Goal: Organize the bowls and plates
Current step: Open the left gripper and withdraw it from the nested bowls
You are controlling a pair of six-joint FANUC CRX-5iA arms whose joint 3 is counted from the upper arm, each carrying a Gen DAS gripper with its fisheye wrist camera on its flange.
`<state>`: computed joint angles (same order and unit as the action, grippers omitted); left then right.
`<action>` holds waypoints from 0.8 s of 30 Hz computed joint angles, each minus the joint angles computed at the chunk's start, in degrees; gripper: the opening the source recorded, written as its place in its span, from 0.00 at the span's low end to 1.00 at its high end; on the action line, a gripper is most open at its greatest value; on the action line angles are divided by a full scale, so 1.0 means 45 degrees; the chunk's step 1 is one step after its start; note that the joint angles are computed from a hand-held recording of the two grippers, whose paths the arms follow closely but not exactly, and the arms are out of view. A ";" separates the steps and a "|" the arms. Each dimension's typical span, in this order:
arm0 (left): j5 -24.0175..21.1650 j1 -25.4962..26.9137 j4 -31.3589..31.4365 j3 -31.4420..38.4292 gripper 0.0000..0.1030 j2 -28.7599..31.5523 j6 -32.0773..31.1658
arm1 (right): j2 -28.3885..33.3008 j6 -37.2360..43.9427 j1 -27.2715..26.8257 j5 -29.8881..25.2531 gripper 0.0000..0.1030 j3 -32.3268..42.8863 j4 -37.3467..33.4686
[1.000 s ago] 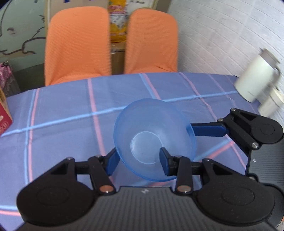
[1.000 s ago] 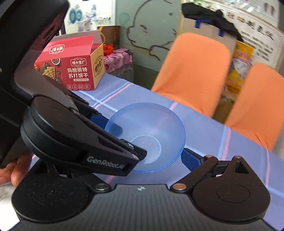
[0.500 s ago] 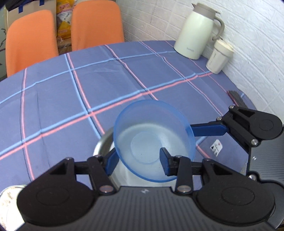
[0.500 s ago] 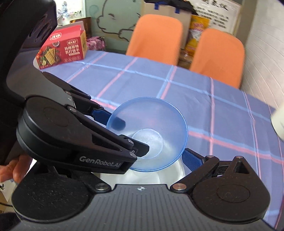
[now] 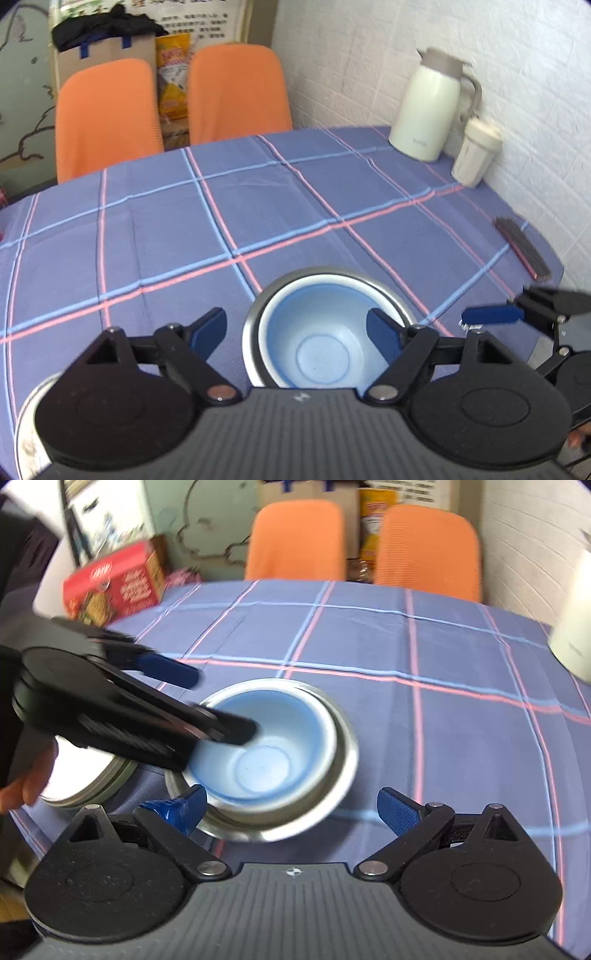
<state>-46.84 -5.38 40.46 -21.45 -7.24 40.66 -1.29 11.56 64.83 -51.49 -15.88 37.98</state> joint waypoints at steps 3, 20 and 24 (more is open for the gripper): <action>0.0994 -0.0045 0.0101 -0.0764 0.99 -0.0644 0.0771 | -0.0546 -0.2253 0.0360 0.0273 0.84 -0.1095 0.1152; 0.3899 -0.0817 -0.3005 -0.1347 0.99 -0.1261 0.4271 | 0.0443 -0.8842 0.1123 -0.2135 0.85 -0.1735 0.4564; 0.3742 -0.0804 -0.3318 -0.0946 0.99 -0.0793 0.4505 | 0.0731 -0.7958 0.0955 -0.2322 0.85 -0.1399 0.4217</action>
